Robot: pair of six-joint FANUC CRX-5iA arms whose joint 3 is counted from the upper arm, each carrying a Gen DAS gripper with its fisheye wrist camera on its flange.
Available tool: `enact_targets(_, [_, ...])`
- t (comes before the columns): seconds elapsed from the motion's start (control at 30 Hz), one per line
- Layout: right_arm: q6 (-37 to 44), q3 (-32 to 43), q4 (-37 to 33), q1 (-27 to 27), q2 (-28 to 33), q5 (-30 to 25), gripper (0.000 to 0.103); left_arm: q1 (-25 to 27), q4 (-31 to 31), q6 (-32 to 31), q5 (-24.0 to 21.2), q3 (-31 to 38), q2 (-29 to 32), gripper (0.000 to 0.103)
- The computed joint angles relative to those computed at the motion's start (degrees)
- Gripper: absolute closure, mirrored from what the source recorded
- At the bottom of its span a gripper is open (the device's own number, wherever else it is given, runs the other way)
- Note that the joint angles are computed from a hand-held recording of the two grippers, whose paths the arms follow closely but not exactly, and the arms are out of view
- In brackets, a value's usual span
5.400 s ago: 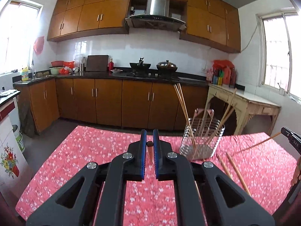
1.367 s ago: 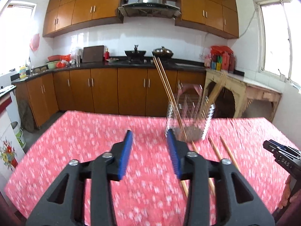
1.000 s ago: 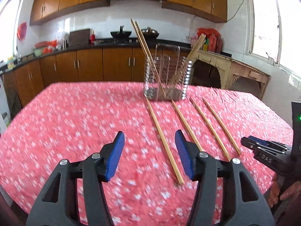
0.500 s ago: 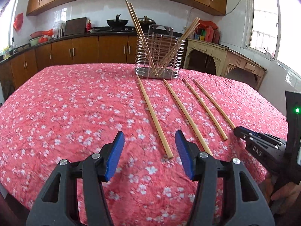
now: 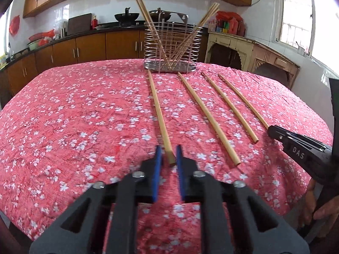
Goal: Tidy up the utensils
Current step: 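Close the right tool on a chopstick while the left tool grasps another, then lift both held chopsticks off the table toward the wire holder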
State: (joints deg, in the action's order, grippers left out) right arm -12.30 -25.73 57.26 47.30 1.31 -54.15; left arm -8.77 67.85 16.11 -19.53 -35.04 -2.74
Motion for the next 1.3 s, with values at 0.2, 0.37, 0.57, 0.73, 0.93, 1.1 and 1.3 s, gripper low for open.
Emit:
enact_targets(0.2, [-1.1,-0.22,0.74,0.24,0.15,0.1,0.095,3.65,-2.3,2.6,-0.9,0.52,-0.03,0.095])
enact_targets(0.37, [-1.76,-0.31,1.08,0.38,0.28,-0.14,0.095,3.56,-0.55,1.29,-0.92,-0.35,-0.51,0.095])
enact_targets(0.57, [-2.13,-0.61,1.19,0.29,0.05,0.1,0.095,3.14,-0.73,1.81,-0.53,-0.5,-0.77,0.094])
enact_targets(0.73, [-2.41,-0.63,1.21,0.22,-0.02,0.25,0.095,2.34,0.24,1.21,0.17,-0.33,-0.56,0.08])
enact_targets(0.93, [-2.45,-0.57,1.35,0.28,0.05,-0.01,0.095,0.23,6.46,-5.77,2.26,-1.94,-1.19,0.068])
enact_targets(1.1, [-2.51,-0.68,1.53,0.33,0.01,0.0,0.095,1.16,1.6,-1.98,1.66,-0.46,-0.02,0.078])
enact_targets(1.3, [-2.51,-0.77,1.73,0.42,-0.04,-0.18,0.095,2.75,-1.95,0.29,-0.52,0.82,0.55,0.096])
